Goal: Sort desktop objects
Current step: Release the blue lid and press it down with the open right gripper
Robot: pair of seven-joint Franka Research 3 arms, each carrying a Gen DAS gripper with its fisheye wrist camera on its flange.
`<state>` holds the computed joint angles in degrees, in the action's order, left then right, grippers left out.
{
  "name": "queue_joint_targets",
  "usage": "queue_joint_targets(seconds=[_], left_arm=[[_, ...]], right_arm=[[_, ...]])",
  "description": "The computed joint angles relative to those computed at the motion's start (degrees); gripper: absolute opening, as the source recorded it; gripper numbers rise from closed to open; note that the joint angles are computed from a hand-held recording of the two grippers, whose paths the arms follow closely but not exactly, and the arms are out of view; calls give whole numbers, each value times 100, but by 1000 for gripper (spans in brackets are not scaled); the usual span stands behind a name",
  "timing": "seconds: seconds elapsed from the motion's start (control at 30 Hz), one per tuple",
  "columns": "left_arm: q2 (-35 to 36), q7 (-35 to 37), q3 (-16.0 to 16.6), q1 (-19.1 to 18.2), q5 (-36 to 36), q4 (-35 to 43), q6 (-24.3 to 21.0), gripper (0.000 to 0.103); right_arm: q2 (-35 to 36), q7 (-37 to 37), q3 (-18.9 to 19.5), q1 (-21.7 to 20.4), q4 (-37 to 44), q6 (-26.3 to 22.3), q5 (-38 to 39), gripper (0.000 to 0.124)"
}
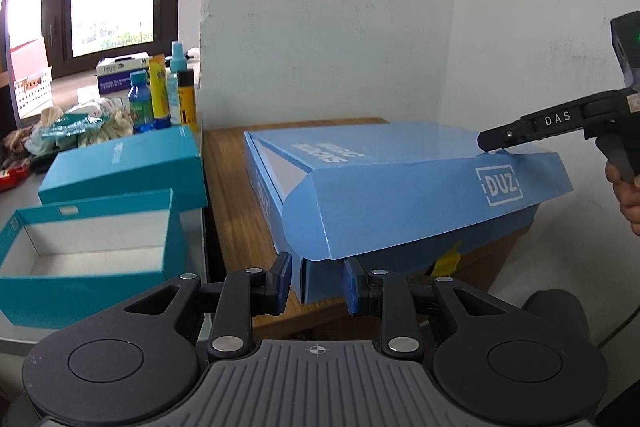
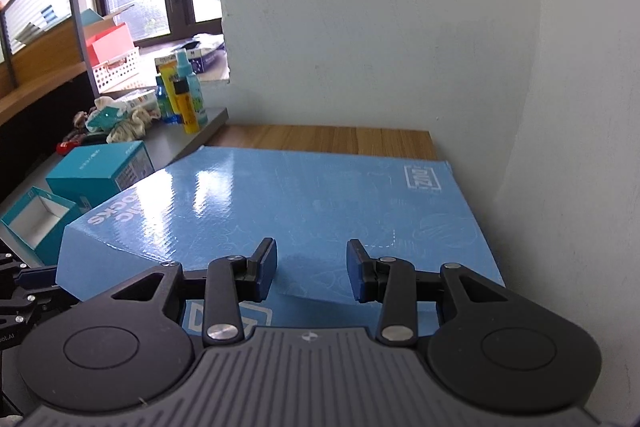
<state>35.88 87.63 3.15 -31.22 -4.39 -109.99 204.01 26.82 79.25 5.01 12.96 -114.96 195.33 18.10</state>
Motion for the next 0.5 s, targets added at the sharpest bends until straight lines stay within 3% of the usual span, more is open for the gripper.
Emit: queue_joint_targets(seconds=[0.17,0.4,0.5], left_arm=[[50,-28,13,-37,-16,-19,-79,30],[88,203,478,-555,-314,-47,-211,30],[87,292,528,-633,-367,-91,-163,30]], right_arm=[[73,-38,-226,256,13,-77,136,44],[172,-39,-241,289,36,-199,199,46],[201,-70,-360,410,56,-246,229,47]])
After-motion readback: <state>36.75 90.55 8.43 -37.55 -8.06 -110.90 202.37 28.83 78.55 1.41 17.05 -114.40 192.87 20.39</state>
